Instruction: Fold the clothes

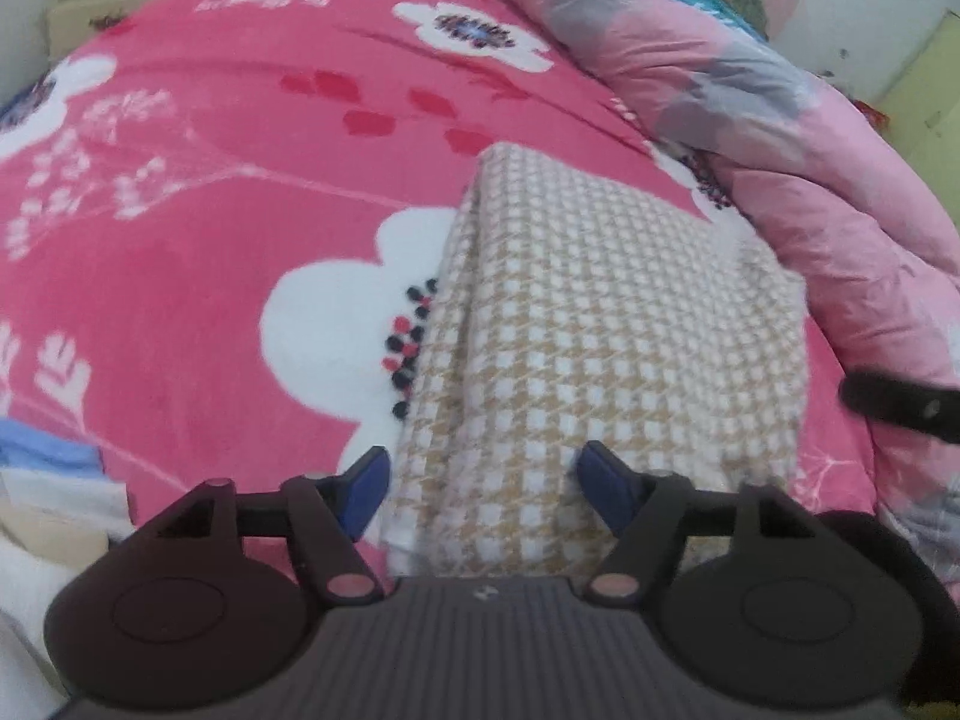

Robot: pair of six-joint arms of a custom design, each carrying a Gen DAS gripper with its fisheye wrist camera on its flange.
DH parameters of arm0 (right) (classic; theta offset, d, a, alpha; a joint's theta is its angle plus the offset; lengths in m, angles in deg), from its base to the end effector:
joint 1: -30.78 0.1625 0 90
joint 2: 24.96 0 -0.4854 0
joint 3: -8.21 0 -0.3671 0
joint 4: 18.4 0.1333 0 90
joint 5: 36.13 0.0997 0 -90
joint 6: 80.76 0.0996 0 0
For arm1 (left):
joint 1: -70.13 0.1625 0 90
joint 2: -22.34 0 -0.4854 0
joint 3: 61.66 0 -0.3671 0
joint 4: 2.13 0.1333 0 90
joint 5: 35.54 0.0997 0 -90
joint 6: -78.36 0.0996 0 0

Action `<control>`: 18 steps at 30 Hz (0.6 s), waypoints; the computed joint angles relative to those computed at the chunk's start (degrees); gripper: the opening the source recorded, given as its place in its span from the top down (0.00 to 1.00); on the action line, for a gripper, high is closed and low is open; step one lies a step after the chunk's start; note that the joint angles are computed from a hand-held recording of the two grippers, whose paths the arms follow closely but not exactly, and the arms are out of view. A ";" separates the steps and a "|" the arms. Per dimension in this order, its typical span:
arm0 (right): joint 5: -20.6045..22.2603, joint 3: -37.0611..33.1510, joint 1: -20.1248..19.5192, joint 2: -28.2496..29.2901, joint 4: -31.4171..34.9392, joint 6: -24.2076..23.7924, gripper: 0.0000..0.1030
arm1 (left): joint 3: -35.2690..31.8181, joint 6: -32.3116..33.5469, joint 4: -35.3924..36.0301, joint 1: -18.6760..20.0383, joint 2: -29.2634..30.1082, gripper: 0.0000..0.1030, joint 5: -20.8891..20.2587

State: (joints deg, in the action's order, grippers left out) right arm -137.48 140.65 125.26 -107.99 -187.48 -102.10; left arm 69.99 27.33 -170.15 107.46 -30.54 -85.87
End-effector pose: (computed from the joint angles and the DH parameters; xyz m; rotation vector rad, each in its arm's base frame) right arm 0.1472 -0.4225 0.3300 0.5521 -2.7377 0.6908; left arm -0.2489 -0.4374 0.1115 0.0435 2.6089 -0.7296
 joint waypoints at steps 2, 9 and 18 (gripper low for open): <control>-0.56 0.75 2.91 4.99 -7.63 -2.00 0.63 | -0.15 -0.46 0.40 0.43 -0.16 0.25 -0.60; -12.73 -0.57 4.29 10.96 -6.60 -3.70 0.70 | -3.66 0.48 9.21 -3.93 -0.72 0.31 5.04; -14.01 -7.16 1.15 15.05 -10.78 4.49 0.73 | -15.40 10.42 14.62 0.92 6.58 0.20 0.58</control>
